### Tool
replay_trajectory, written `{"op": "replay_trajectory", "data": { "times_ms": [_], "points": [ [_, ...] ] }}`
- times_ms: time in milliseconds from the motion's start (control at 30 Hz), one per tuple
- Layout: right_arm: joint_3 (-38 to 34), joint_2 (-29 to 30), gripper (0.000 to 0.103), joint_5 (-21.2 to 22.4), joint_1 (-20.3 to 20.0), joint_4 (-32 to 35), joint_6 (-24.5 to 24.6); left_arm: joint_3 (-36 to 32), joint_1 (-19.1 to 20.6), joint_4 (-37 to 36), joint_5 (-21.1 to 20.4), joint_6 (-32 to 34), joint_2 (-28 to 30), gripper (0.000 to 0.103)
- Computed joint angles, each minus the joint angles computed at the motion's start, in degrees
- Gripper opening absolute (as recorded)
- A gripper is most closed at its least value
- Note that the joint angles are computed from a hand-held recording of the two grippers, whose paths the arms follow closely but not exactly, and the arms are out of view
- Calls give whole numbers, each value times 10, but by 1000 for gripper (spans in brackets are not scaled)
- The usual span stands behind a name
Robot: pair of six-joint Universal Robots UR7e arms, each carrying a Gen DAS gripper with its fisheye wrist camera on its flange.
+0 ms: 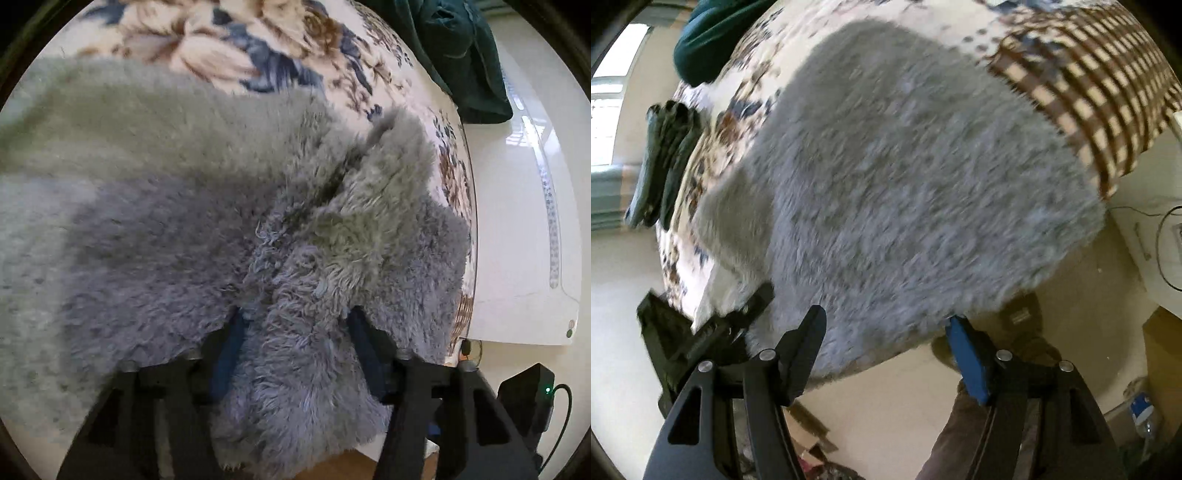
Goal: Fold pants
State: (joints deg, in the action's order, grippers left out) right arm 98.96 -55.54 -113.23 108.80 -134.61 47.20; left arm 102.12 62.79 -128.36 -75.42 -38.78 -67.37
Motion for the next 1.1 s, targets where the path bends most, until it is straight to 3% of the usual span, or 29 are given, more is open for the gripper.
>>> {"op": "replay_trajectory", "data": {
  "times_ms": [100, 267, 333, 467, 533, 567, 667, 733, 833, 933, 1100],
  "points": [
    [-21, 5, 69, -33, 3, 24, -10, 24, -12, -32, 8, 6, -21, 13],
    [-58, 14, 70, -84, 9, 86, -27, 51, -28, -27, 0, -52, -57, 13],
    [-78, 27, 88, -104, 17, 108, -38, 54, -29, -11, 18, -59, -56, 20],
    [-104, 52, 93, -131, 35, 115, -78, 50, -16, -1, 20, -87, -60, 31],
    [-125, 71, 93, -134, 41, 123, -98, 64, -27, -27, 52, -79, -81, 65],
    [-130, 77, 93, -128, 42, 127, -102, 71, -34, -37, 68, -71, -94, 89],
    [-156, 92, 93, -95, 43, 146, -109, 98, -52, -44, 127, -77, -152, 90],
    [-175, 103, 93, -91, 50, 159, -122, 131, -64, -31, 195, -144, -207, 90],
    [-208, 124, 93, -102, 59, 178, -129, 178, -50, -42, 251, -248, -267, 90],
    [-237, 144, 93, -97, 62, 199, -117, 202, -1, -71, 270, -300, -281, 89],
    [-270, 172, 93, -88, 66, 219, -107, 227, 81, -229, 230, -296, -255, 88]
  ]
}}
